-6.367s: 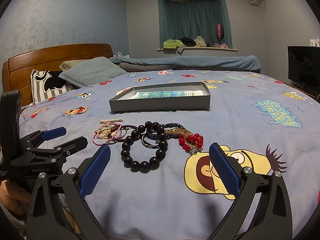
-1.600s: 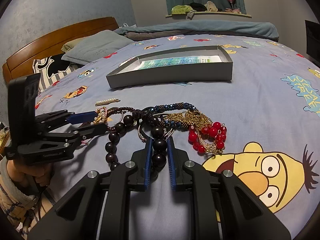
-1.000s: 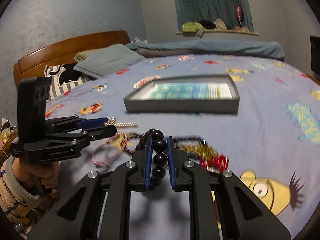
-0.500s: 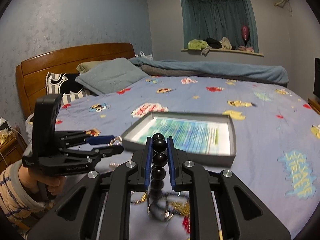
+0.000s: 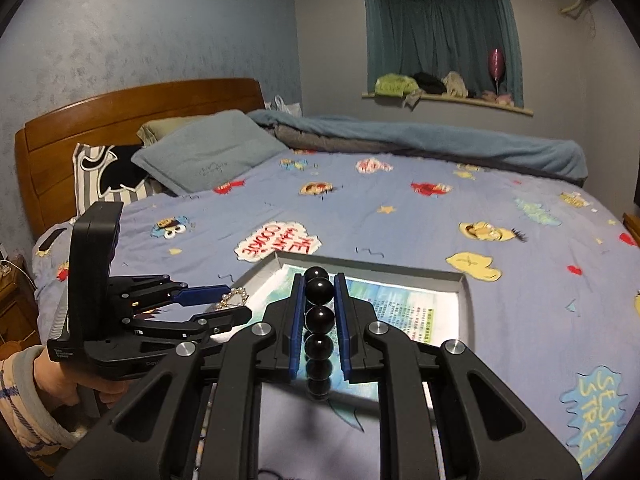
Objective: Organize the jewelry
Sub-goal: 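Lift and carry the pearl clip and black bracelet with both tools over the gray box, then open both tools to drop the clip and bracelet into the gray box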
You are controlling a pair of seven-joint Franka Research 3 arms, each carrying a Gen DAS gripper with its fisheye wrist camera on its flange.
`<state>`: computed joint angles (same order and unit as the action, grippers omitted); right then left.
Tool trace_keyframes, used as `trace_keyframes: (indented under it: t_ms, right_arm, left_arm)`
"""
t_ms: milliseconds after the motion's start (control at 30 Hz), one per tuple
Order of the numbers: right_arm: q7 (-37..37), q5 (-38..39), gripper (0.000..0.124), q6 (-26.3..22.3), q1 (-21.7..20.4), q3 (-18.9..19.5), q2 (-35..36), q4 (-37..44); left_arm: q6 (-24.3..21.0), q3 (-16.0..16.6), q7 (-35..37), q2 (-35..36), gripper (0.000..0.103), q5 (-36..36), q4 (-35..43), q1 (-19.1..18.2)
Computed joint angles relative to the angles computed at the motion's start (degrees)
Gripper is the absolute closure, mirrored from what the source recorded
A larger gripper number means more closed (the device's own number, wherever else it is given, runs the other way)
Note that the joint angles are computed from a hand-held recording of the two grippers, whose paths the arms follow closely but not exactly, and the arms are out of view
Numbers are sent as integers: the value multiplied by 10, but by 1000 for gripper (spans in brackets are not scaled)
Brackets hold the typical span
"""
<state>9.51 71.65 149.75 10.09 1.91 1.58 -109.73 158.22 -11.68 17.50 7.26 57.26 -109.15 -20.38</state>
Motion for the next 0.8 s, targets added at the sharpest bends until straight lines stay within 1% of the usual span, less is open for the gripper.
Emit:
trace_keyframes:
  t_ms: [133, 167, 367, 467, 600, 667, 700, 733, 767, 800]
  right_arm:
    - [51, -53, 110, 5, -2, 5, 47, 39]
    - [73, -76, 110, 8, -2, 6, 60, 49]
    - [154, -162, 110, 25, -12, 16, 97, 70]
    - [183, -193, 110, 29, -18, 20, 108, 75]
    - [208, -211, 109, 29, -29, 24, 117, 77]
    - [215, -215, 109, 28, -34, 27, 120, 77]
    - [220, -220, 109, 26, -36, 27, 121, 77]
    - [219, -218, 108, 27, -38, 28, 120, 75]
    - [215, -212, 108, 28, -42, 30, 117, 71]
    - [209, -206, 104, 28, -44, 32, 115, 68]
  left_arm:
    - [4, 4, 23, 27, 62, -27, 17, 3]
    - [5, 5, 31, 32, 62, -34, 20, 3]
    - [8, 11, 84, 58, 62, -94, 29, 2]
    - [5, 13, 105, 66, 61, -116, 34, 0]
    - [-5, 16, 131, 76, 61, -135, 47, -7]
    - [-7, 20, 129, 78, 59, -136, 48, -11]
    - [-9, 23, 124, 78, 54, -130, 49, -14]
    - [-11, 25, 122, 79, 46, -126, 51, -17]
    - [-14, 29, 111, 77, 43, -113, 51, -21]
    - [-13, 31, 102, 74, 33, -104, 49, -24]
